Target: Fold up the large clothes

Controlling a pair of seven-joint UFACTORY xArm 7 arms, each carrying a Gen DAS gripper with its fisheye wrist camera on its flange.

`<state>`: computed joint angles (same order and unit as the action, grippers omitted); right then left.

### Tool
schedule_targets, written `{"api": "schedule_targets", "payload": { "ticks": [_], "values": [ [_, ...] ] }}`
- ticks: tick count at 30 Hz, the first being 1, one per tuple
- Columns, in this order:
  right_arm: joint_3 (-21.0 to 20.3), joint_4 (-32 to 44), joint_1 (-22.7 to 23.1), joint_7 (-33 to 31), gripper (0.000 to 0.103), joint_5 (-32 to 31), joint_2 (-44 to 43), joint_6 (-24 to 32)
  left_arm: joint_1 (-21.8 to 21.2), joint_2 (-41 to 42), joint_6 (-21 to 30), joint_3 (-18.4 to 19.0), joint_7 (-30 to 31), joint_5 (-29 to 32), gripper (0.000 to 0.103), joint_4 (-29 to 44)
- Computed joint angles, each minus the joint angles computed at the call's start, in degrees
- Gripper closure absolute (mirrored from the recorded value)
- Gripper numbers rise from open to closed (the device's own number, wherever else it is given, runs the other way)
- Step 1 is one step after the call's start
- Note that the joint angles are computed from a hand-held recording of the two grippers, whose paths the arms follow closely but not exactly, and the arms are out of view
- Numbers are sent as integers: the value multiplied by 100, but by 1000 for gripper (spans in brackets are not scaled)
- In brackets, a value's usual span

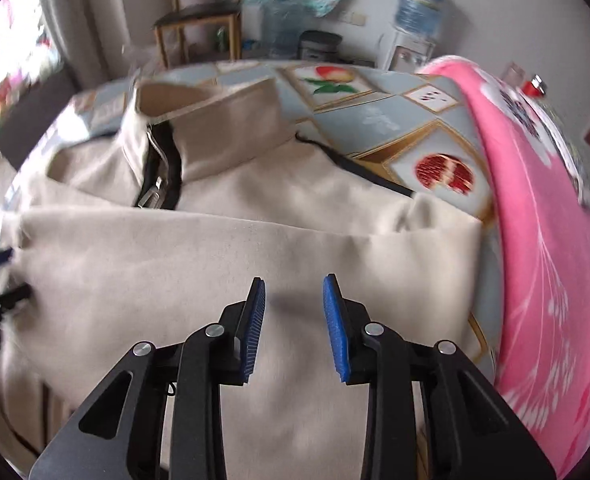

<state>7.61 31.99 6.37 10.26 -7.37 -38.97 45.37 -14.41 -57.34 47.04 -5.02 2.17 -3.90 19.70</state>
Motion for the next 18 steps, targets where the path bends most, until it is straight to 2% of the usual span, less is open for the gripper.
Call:
{"api": "schedule_targets", "payload": {
  "ticks": [5, 8, 10, 13, 14, 16, 18],
  "values": [
    [-235, 144, -803, 501, 77, -369, 291, -62, -44, -63, -39, 102, 128, -28, 46, -51],
    [-279, 130, -897, 701, 78, -311, -16, 67, -26, -51, 53, 104, 191, -21, 46, 11],
    [-419, -5, -546, 549, 78, 89, -486, 144, -26, -165, 130, 123, 220, -35, 46, 66],
    [-326, -200, 53, 262, 73, 550, -987, 288, -146, -350, 133, 160, 387, -110, 46, 97],
    [-195, -291, 277, 173, 71, 648, -1073, 327, -194, -297, 156, 119, 424, -127, 46, 132],
    [150, -422, 508, 97, 60, 603, -980, 201, -215, -53, 222, -52, 370, -120, 45, 207],
    [530, -486, 548, 205, 58, 364, -766, 170, -158, 169, 160, -300, 243, 14, 41, 183]
  ]
}}
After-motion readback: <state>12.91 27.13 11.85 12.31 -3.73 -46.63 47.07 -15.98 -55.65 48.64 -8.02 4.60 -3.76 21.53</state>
